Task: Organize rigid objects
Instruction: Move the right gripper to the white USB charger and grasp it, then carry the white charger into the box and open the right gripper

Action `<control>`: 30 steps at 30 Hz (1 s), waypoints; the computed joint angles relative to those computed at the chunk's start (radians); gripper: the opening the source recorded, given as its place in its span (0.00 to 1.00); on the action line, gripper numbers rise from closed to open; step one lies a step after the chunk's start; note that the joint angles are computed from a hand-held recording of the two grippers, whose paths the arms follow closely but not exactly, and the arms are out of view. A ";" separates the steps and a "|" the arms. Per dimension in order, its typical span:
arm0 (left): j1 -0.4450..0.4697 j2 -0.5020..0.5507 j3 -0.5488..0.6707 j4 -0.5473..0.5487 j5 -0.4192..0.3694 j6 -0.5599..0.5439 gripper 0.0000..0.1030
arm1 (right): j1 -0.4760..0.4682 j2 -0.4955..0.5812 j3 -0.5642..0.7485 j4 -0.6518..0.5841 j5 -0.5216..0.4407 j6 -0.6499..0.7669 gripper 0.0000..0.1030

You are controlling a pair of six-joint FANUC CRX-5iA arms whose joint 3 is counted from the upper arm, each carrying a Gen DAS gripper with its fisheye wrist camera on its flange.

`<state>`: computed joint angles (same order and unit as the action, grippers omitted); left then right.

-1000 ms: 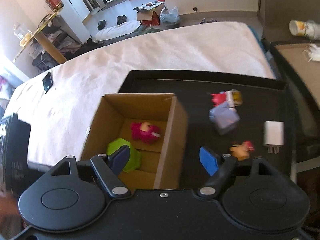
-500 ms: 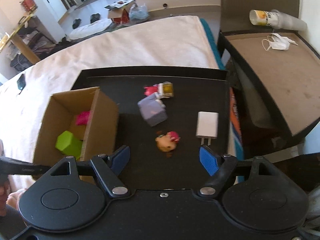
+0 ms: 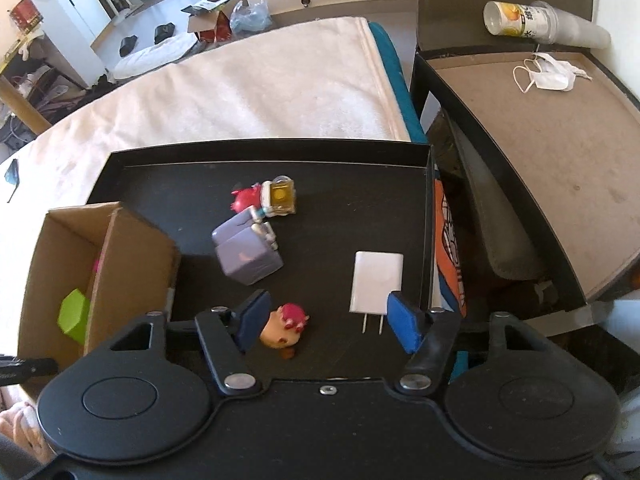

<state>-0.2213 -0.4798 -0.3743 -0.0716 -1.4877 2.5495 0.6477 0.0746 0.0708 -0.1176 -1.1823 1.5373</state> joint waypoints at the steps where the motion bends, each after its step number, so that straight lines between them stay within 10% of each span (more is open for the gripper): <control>1: -0.003 0.004 0.003 -0.002 -0.001 0.011 0.13 | 0.001 0.010 0.002 0.007 0.000 -0.002 0.58; 30: 0.001 0.019 0.007 -0.006 -0.004 -0.040 0.12 | 0.092 0.005 -0.092 0.176 0.048 -0.134 0.35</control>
